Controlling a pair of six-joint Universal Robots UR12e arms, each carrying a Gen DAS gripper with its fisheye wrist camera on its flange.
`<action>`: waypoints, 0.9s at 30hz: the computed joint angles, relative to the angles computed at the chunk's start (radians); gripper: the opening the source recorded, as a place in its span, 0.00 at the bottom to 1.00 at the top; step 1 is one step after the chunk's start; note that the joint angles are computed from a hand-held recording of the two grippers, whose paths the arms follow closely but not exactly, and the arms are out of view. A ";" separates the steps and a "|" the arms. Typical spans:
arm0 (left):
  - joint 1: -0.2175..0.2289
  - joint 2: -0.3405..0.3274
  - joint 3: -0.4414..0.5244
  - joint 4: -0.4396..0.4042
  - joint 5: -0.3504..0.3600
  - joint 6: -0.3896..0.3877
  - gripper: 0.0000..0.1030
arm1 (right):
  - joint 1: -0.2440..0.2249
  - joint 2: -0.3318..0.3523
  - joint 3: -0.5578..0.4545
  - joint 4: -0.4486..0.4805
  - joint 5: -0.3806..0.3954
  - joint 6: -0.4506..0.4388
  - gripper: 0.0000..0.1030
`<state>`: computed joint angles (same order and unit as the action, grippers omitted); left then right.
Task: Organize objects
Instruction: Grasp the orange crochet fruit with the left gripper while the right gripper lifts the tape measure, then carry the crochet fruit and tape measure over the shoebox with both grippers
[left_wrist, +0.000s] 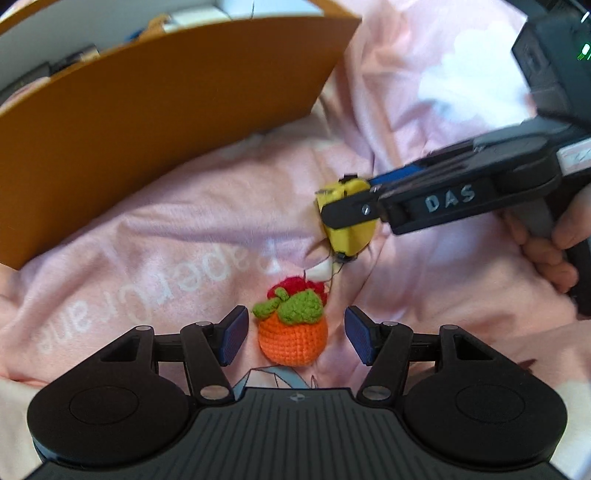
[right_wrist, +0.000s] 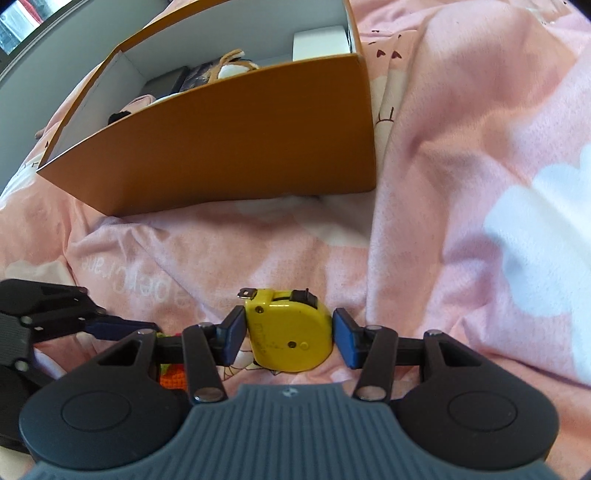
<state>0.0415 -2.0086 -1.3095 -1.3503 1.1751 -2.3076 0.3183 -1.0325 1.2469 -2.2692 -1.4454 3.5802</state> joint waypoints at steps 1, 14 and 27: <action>-0.003 0.000 -0.001 0.002 0.011 -0.005 0.64 | -0.001 0.000 0.003 -0.005 0.004 0.002 0.52; 0.017 0.022 -0.034 0.073 -0.022 -0.071 0.45 | 0.005 0.003 0.006 -0.031 -0.003 0.010 0.51; 0.077 0.041 -0.014 0.255 -0.284 -0.248 0.45 | 0.013 -0.036 0.004 -0.206 -0.024 -0.004 0.51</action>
<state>0.1189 -1.9673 -1.3236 -1.0952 0.8908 -2.5561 0.3312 -1.0689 1.2510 -2.4754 -1.4694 3.5763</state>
